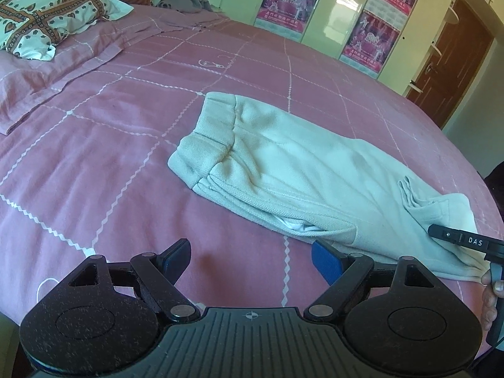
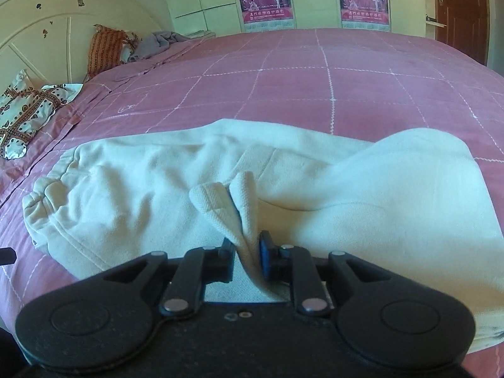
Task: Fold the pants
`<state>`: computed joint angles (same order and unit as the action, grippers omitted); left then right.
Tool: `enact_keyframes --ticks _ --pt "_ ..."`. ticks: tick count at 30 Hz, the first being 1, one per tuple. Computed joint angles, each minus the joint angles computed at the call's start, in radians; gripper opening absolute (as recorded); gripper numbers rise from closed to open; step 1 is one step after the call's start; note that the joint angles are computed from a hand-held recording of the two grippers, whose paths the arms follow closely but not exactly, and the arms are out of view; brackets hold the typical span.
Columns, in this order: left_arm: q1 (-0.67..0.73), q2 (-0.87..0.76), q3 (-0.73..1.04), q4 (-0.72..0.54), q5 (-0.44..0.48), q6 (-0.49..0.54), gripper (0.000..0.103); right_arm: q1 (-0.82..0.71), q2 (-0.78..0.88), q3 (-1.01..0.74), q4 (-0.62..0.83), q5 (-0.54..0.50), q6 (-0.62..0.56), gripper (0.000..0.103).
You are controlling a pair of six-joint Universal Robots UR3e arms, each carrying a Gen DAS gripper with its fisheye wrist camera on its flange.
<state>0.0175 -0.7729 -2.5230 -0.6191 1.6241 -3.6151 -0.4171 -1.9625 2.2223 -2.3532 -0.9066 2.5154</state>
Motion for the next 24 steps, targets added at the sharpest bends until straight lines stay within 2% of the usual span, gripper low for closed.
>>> enact_keyframes --ticks 2,5,11,14,16,18,20,22,23,24 --pt "-0.003 -0.025 0.016 -0.011 0.007 0.003 0.083 0.008 -0.008 0.012 -0.019 -0.007 -0.01 0.02" --pt "-0.054 -0.071 0.033 0.016 0.123 -0.029 0.083 0.022 -0.029 0.032 -0.042 -0.029 -0.053 0.018" --pt "0.074 0.089 -0.023 -0.083 0.045 -0.039 0.083 -0.031 -0.074 0.041 0.015 0.035 -0.093 0.016" --pt "0.073 0.074 -0.024 -0.072 0.043 -0.039 0.083 -0.083 -0.159 0.054 0.162 0.121 -0.216 0.016" --pt "0.064 0.048 -0.019 -0.055 0.044 -0.036 0.083 -0.077 -0.169 0.059 0.211 0.11 -0.264 0.016" --pt "0.049 0.025 -0.009 -0.049 0.051 -0.033 0.083 -0.033 -0.157 0.093 0.138 0.051 -0.271 0.019" --pt "0.049 0.017 -0.006 -0.046 0.051 -0.028 0.083 -0.02 -0.168 0.113 0.103 0.036 -0.279 0.023" --pt "0.049 0.014 -0.005 -0.047 0.054 -0.036 0.083 -0.024 -0.199 0.098 0.175 0.054 -0.319 0.038" --pt "0.05 0.015 -0.006 -0.046 0.055 -0.038 0.083 -0.048 -0.234 0.092 0.25 0.092 -0.362 0.042" --pt "0.044 0.011 -0.006 -0.045 0.061 -0.045 0.083 -0.083 -0.261 0.063 0.401 0.147 -0.443 0.046"
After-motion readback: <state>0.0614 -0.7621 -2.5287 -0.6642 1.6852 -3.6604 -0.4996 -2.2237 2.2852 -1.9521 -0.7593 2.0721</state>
